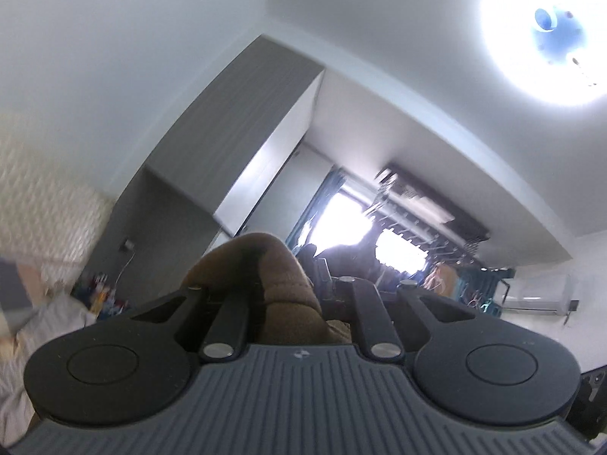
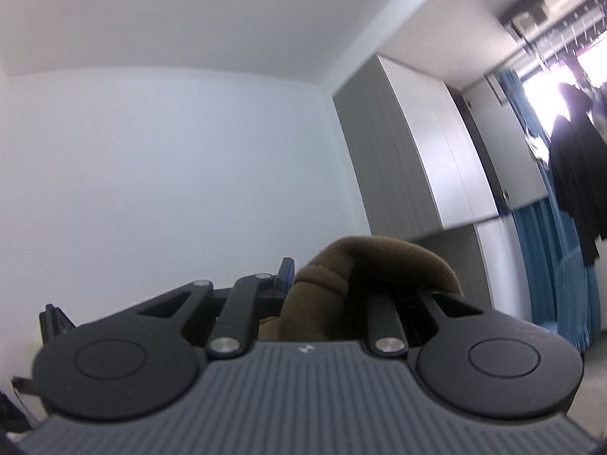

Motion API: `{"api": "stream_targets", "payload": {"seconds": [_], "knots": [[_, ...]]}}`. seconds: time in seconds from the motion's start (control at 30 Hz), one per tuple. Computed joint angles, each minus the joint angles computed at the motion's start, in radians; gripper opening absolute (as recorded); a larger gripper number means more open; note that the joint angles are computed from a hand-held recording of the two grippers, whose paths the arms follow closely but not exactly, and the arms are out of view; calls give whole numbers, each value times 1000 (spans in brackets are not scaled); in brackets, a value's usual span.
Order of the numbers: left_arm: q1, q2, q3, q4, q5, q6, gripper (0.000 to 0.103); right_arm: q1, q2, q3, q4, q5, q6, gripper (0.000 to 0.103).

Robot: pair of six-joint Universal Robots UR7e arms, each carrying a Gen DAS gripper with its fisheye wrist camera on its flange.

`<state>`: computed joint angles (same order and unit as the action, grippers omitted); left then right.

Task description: Fold large clothes

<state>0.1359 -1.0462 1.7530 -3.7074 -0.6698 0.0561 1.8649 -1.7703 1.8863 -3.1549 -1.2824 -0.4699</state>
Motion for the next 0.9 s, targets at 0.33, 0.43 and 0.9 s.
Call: {"api": "stream_targets", "payload": {"seconds": [0.33, 0.43, 0.9], "knots": [[43, 68, -142, 283, 71, -80, 15, -37, 78, -127, 136, -130, 39, 21], [153, 115, -91, 262, -12, -131, 15, -153, 103, -82, 99, -85, 8, 22], [750, 737, -797, 502, -419, -94, 15, -466, 702, -492, 34, -57, 2, 21]]}}
